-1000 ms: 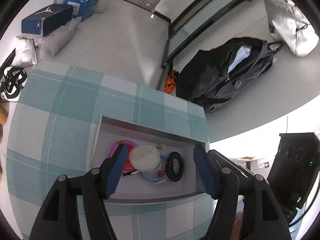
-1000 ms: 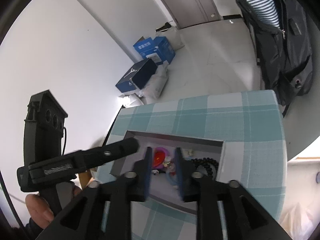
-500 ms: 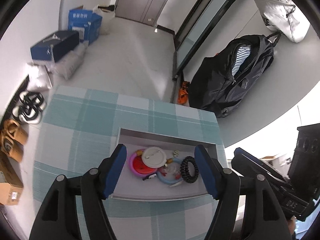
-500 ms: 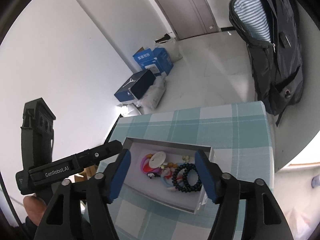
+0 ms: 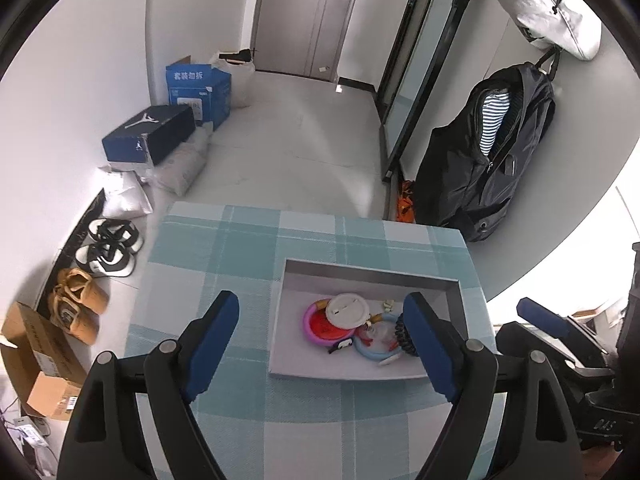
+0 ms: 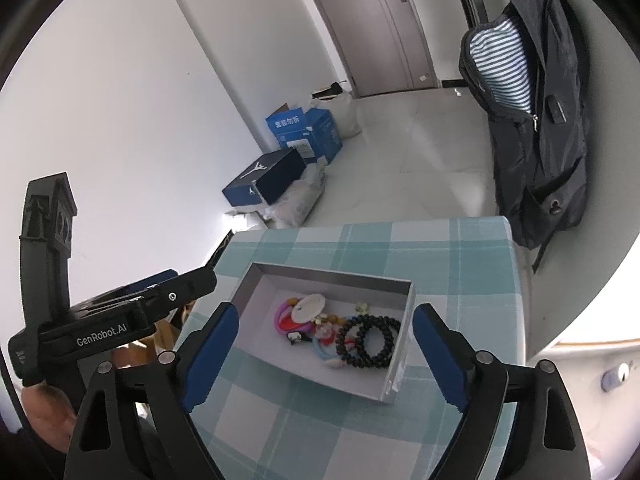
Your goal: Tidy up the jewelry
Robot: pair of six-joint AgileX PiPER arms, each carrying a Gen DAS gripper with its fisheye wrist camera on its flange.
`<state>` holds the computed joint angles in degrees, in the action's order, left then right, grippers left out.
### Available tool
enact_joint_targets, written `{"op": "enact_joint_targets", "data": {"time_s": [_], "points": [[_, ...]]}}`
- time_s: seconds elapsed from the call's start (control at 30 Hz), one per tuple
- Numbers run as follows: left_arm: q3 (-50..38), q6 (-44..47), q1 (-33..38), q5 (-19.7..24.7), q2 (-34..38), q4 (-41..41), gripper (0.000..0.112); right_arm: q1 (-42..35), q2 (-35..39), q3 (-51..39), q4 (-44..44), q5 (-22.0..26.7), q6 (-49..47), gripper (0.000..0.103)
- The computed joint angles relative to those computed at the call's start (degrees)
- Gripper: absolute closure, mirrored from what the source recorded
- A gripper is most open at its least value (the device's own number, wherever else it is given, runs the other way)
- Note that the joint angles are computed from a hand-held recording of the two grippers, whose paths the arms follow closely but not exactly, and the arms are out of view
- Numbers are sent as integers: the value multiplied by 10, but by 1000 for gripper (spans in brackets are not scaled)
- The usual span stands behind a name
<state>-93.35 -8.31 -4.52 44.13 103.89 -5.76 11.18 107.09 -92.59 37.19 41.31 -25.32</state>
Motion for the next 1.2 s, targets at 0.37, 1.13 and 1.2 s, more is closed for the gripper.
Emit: {"op": "enact_joint_targets", "data": {"time_s": [0.37,1.13,1.2], "points": [[111,-51,-30,-64,-78,62,31,8,-73,105,36,-71,-54,5],[150,-111,-57,-72,-106,120,31,18,-118,169,14,-105,-54,4],[150,-105,-57,-70,-105,115,31,18,-117,170,15,-105,-54,4]]}}
